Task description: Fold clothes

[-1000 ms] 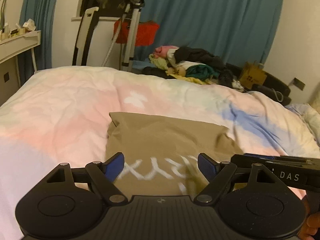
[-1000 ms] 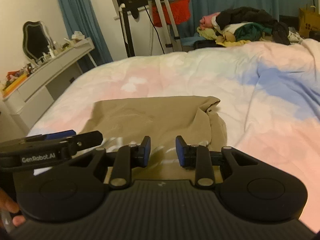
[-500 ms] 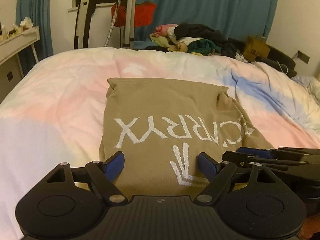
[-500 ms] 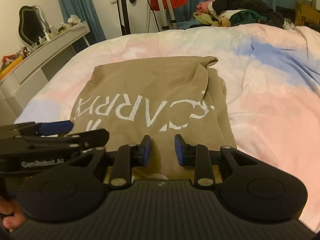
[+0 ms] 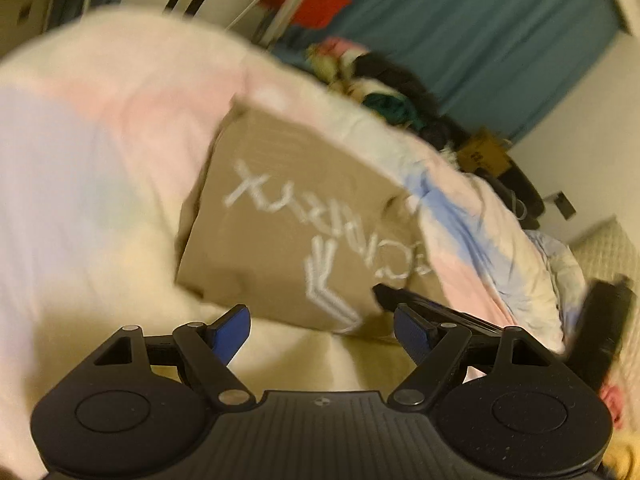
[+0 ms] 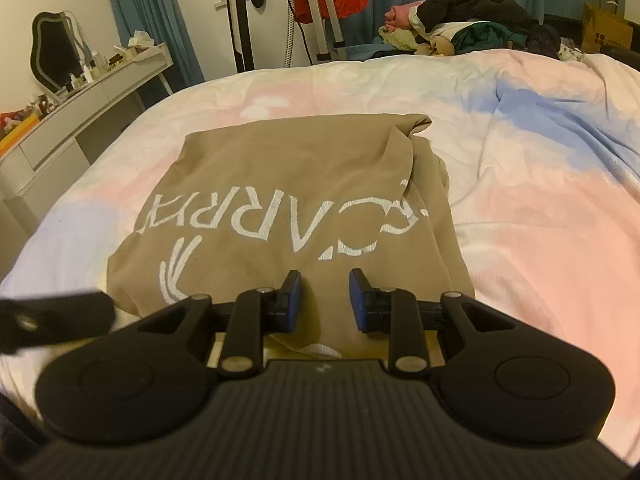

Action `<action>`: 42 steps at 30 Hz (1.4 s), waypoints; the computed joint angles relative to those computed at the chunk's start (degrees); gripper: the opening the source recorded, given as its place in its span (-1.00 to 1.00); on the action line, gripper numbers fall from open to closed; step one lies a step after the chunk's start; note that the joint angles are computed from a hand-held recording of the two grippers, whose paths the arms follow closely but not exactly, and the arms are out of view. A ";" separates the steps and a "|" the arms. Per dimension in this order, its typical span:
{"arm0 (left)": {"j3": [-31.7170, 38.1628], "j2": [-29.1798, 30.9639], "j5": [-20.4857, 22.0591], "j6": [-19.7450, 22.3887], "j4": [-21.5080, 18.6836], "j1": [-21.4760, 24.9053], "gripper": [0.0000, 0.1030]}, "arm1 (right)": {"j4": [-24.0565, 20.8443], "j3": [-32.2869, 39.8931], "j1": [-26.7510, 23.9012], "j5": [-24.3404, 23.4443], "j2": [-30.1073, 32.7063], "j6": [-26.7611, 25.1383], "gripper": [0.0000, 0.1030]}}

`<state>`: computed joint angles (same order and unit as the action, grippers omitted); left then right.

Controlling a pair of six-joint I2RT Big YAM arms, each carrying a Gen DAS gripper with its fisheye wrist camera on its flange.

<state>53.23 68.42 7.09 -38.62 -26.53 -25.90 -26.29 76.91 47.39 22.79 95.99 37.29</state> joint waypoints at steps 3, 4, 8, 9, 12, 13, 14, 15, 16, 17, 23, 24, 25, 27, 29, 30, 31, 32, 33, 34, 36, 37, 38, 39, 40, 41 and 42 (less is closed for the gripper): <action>0.50 3.38 2.91 -7.14 0.53 2.00 0.52 | 0.26 -0.11 0.04 0.12 0.03 0.18 -0.46; 0.74 4.42 3.73 -9.48 0.79 2.67 0.51 | 0.37 -0.16 0.04 0.14 0.04 0.24 -0.46; 2.39 7.60 4.21 -13.53 3.15 4.14 0.50 | 0.63 -0.29 -0.05 0.04 0.02 0.20 -0.46; 2.63 7.96 3.92 -14.33 3.59 4.21 0.49 | 0.68 -0.27 0.00 0.07 0.06 0.32 -0.46; 2.32 8.32 3.05 -15.73 4.89 4.06 0.42 | 0.82 -0.29 0.00 -0.06 0.08 0.62 -0.46; 2.00 8.11 2.49 -15.58 5.30 3.83 0.36 | 0.87 -0.32 -0.05 -0.17 0.06 0.68 -0.46; 1.79 7.90 1.94 -15.43 5.53 3.62 0.31 | 0.92 -0.35 -0.10 -0.27 0.04 0.74 -0.46; 1.75 7.82 1.56 -15.43 5.64 3.43 0.29 | 0.85 -0.27 -0.15 -0.35 0.05 0.79 -0.46; 1.71 7.75 1.17 -15.42 5.75 3.25 0.25 | 0.74 -0.18 -0.18 -0.41 0.06 0.84 -0.46; 1.68 7.68 0.81 -15.41 5.85 3.07 0.22 | 0.75 -0.20 -0.20 -0.49 0.00 0.86 -0.46; 1.65 7.37 0.21 -15.24 6.21 2.80 0.04 | 1.32 -1.15 -0.92 -2.68 -1.63 5.24 -0.37; 1.61 7.31 0.22 -15.29 6.32 2.79 0.02 | 2.16 -1.78 -1.08 -3.56 -2.36 7.01 -0.37; 1.38 7.09 0.23 -15.14 6.42 2.84 -0.01 | 3.55 -2.71 -1.32 -5.05 -3.19 9.12 -0.37; 0.95 6.67 0.20 -14.81 6.57 2.95 -0.06 | 8.16 -5.69 -1.98 -9.17 -5.29 15.71 -0.05; 1.16 6.55 -0.61 -13.87 6.14 2.61 -0.09 | 14.01 -9.15 -2.46 -12.85 -7.15 23.18 0.59; 1.25 6.47 -1.03 -13.41 5.93 2.44 -0.11 | 17.12 -10.83 -2.59 -14.42 -7.84 26.58 0.68; 1.16 6.20 -1.52 -12.95 5.83 2.25 -0.13 | 19.73 -12.21 -2.85 -16.46 -8.26 29.45 0.67; 1.09 5.95 -2.03 -12.49 5.72 2.04 -0.14 | 22.30 -13.37 -3.08 -19.14 -8.23 32.60 0.67; 1.17 5.82 -2.73 -11.97 5.51 1.73 -0.15 | 25.06 -14.53 -3.32 -21.88 -8.08 35.87 0.68; 0.98 5.42 -3.52 -11.33 5.35 1.38 -0.18 | 28.16 -15.75 -3.56 -24.36 -7.61 39.81 0.68; 0.71 4.76 -5.09 -10.22 5.09 0.65 -0.21 | 31.99 -16.97 -3.93 -27.81 -6.10 46.24 0.68; 0.65 4.49 -5.82 -9.84 4.97 0.27 -0.22 | 33.12 -17.17 -4.10 -29.11 -5.21 48.80 0.68; 0.50 4.14 -6.45 -9.49 4.81 -0.02 -0.23 | 34.01 -17.27 -4.18 -29.44 -4.55 50.22 0.67; 0.28 3.71 -6.81 -9.25 4.72 -0.20 -0.25 | 34.87 -17.35 -4.25 -29.59 -3.94 51.44 0.67; 0.06 3.32 -7.09 -9.11 4.74 -0.36 -0.25 | 35.73 -17.43 -4.32 -29.74 -3.32 52.66 0.67; -0.18 2.94 -7.21 -9.05 4.80 -0.42 -0.26 | 37.05 -17.59 -4.34 -29.76 -2.83 53.67 0.67; -0.42 2.60 -7.14 -9.02 4.87 -0.38 -0.27 | 38.47 -17.75 -4.34 -29.73 -2.36 54.65 0.67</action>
<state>52.82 71.02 -0.05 -47.64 -21.66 -26.28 12.17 59.16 43.04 -6.94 93.63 91.94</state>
